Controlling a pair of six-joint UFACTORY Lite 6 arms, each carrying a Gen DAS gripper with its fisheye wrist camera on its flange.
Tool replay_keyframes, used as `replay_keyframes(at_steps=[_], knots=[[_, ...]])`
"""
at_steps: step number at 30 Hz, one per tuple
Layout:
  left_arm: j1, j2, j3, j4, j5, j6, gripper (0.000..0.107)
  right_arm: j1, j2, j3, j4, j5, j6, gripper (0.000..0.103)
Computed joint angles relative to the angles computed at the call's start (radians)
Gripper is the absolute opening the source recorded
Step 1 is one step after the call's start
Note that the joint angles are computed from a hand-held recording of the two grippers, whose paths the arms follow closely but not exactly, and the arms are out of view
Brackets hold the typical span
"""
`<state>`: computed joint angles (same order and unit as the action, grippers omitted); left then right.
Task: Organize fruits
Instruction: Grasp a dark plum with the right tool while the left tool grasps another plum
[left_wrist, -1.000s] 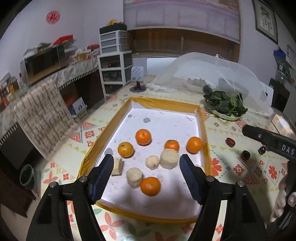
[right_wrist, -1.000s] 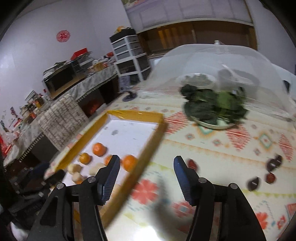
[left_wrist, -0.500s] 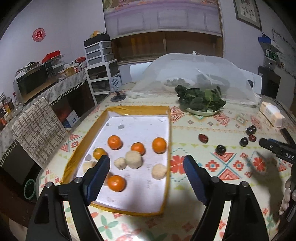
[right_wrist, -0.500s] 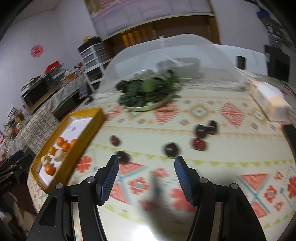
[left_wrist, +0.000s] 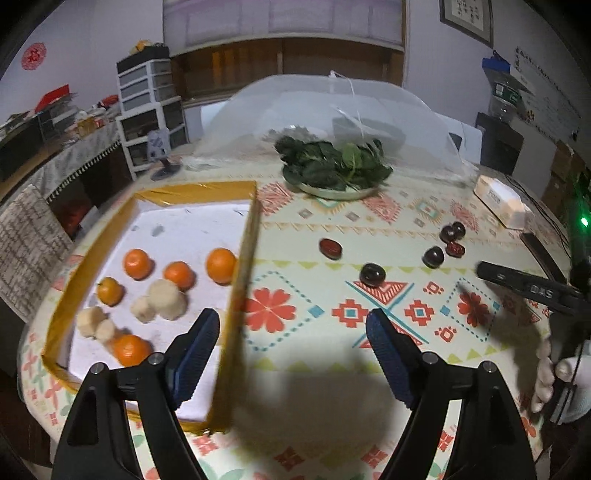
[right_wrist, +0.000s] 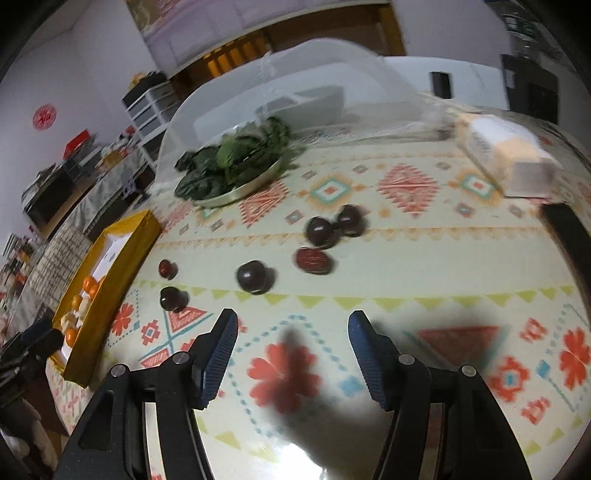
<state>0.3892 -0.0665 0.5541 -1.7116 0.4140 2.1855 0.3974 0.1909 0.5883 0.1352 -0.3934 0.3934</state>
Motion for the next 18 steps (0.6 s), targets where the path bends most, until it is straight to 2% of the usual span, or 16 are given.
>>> replay_keyframes(at_steps=[7,12,14,16,18], knots=[[-0.056,0.109,0.063,-0.055,-0.027,0.026,0.081,0.044,0.261,0.327,0.118,0.108,-0.156,0.066],[-0.105,0.172,0.111,-0.107,-0.028,0.065,0.081,0.060,0.348,0.438,0.296,0.146,-0.343,0.066],[-0.136,0.209,0.138,-0.124,-0.041,0.072,0.081,0.062,0.369,0.460,0.333,0.157,-0.384,0.060],[-0.167,0.248,0.165,-0.138,-0.049,0.075,0.081,0.069,0.374,0.468,0.429,0.154,-0.483,0.047],[-0.194,0.289,0.193,-0.143,-0.060,0.065,0.081,0.066,0.374,0.466,0.451,0.150,-0.505,0.037]])
